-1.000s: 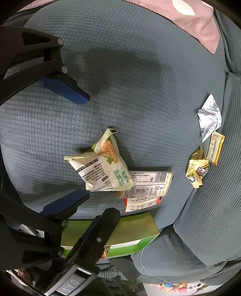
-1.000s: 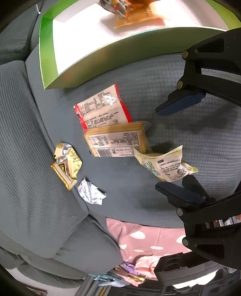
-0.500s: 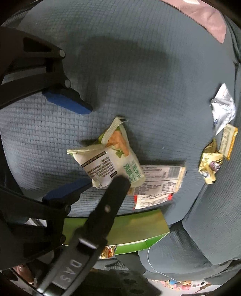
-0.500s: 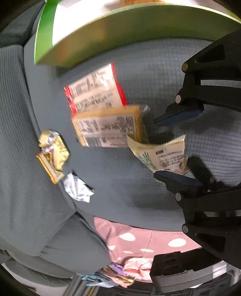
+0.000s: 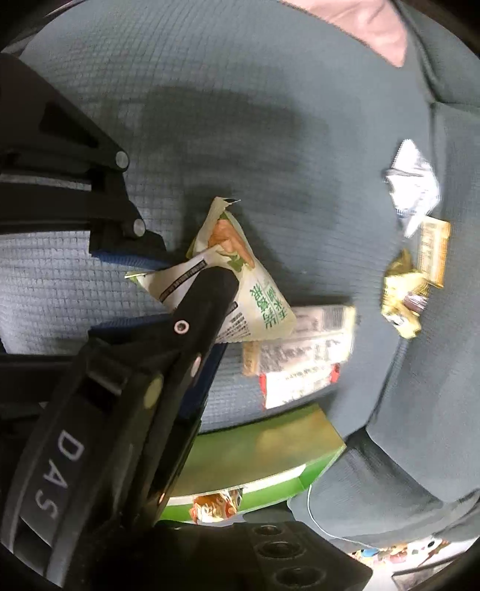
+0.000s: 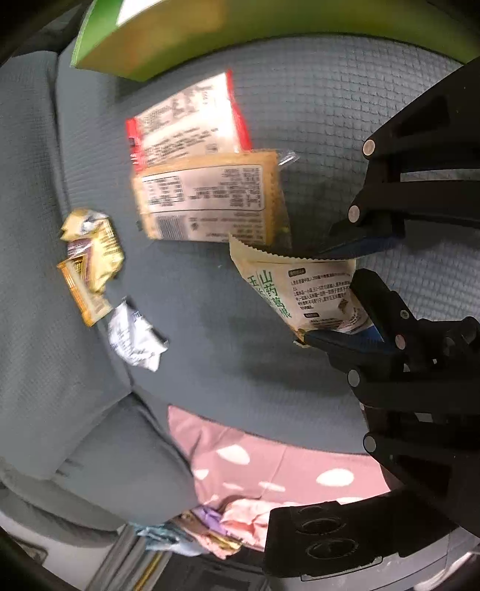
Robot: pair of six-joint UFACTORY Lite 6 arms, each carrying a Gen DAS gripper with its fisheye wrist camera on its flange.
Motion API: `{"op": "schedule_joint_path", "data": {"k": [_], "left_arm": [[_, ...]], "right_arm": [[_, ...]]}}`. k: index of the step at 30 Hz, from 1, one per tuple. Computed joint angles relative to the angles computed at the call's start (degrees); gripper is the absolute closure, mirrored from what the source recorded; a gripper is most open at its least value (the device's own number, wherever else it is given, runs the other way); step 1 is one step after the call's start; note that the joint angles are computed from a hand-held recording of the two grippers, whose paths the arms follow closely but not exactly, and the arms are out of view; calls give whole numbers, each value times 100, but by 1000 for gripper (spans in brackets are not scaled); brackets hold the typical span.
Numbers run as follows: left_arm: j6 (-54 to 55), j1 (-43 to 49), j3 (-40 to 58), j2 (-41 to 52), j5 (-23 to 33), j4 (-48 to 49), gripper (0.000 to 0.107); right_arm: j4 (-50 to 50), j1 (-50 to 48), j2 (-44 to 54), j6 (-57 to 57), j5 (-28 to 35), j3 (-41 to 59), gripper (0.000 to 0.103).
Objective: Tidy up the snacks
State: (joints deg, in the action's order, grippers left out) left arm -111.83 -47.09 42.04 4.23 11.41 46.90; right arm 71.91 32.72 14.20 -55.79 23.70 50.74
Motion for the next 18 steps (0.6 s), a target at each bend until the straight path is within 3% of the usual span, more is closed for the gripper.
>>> {"op": "schedule_joint_path", "data": {"k": [7, 12, 14, 16, 18], "left_arm": [[-1358, -1020, 423, -407, 1693, 1369, 86], [-1666, -1421, 576, -535, 2240, 1919, 86], [-1751, -1533, 653, -472, 2334, 2207, 87], [-1854, -1722, 742, -445, 2493, 2497, 90], [-1775, -1793, 809, -443, 2564, 2498, 89]], "right_arm": [[1792, -164, -1379, -1758, -96, -930, 63], [2683, -73, -2323, -2756, -473, -1427, 63], [2985, -130, -2565, -3074, -413, -1593, 63], [3095, -353, -2829, -3265, 46, -1810, 63], [3065, -335, -3168, -3185, -219, -1963, 63]]}}
